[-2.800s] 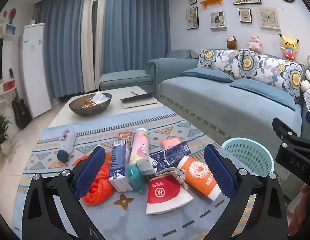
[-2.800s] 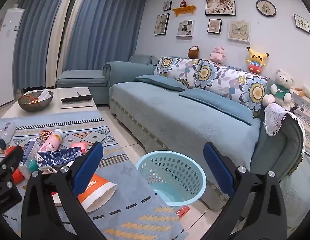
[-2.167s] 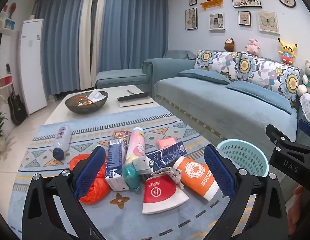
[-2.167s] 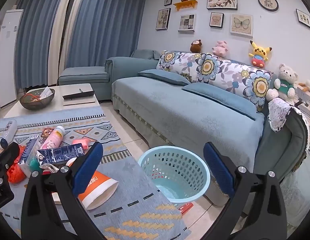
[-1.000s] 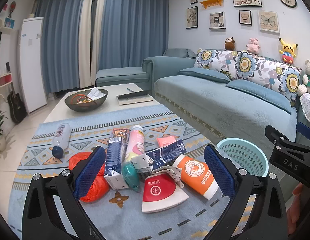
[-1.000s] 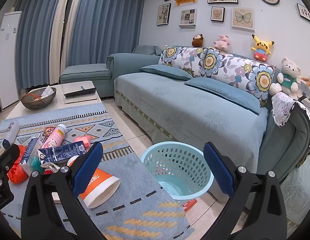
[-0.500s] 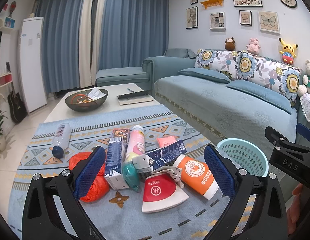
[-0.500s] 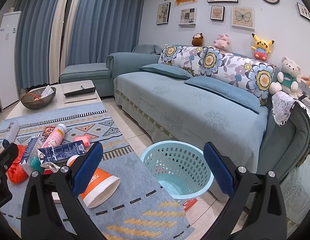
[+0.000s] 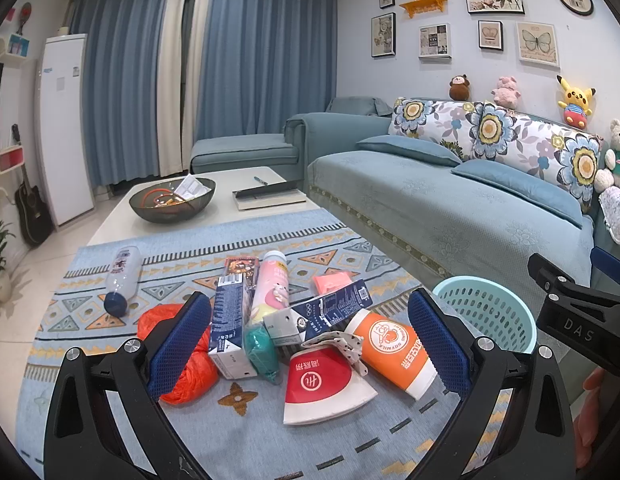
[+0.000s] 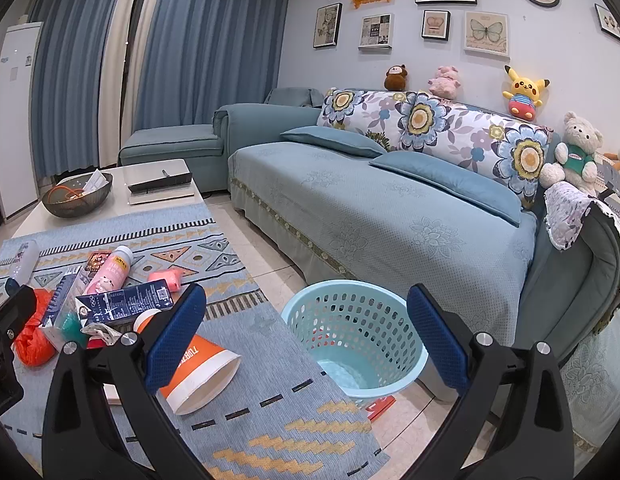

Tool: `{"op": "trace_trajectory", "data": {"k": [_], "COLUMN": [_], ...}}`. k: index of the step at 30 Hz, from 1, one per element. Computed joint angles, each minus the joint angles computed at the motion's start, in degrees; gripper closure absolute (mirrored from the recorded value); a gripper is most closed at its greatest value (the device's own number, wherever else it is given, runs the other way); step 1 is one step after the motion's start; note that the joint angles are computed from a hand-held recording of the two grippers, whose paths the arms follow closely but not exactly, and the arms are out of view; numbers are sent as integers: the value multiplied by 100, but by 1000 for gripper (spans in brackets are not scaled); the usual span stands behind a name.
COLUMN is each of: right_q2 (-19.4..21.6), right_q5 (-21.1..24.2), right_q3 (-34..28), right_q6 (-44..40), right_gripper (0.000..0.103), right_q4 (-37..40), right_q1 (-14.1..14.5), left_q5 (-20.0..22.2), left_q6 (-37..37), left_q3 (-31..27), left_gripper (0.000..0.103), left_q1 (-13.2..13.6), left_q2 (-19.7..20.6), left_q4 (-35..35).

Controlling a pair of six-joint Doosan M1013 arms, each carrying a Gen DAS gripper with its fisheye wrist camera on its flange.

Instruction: Collect trash

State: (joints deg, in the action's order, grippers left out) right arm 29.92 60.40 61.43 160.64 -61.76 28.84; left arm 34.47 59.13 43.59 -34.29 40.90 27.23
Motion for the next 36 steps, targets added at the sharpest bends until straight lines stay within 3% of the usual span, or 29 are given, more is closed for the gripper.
{"op": "trace_trajectory", "data": {"k": [18, 23, 25, 29, 34, 36], "right_q2": [-17, -189, -217, -238, -221, -168], "right_q5": [-8, -553, -634, -1000, -1611, -1681], "right_q3": [21, 197, 207, 159, 129, 90], "right_q6": [72, 156, 93, -528, -1689, -2052], "right_gripper": [8, 10, 11, 34, 41, 41], "right_q4": [45, 361, 355, 652, 1356, 1415], "right_q1": [-13, -76, -70, -98, -124, -98], "left_q5": [7, 102, 86, 691, 1645, 2339], "left_q6": [-135, -733, -804, -80, 157, 284], "left_q3": [54, 187, 216, -210, -815, -1442], "left_gripper": [7, 7, 8, 10, 12, 12], "left_q1": [-14, 60, 201, 620, 885, 986], "left_q2": [-17, -147, -224, -135, 170, 524], "left_q4": [184, 907, 664, -1093, -1763, -2227]}}
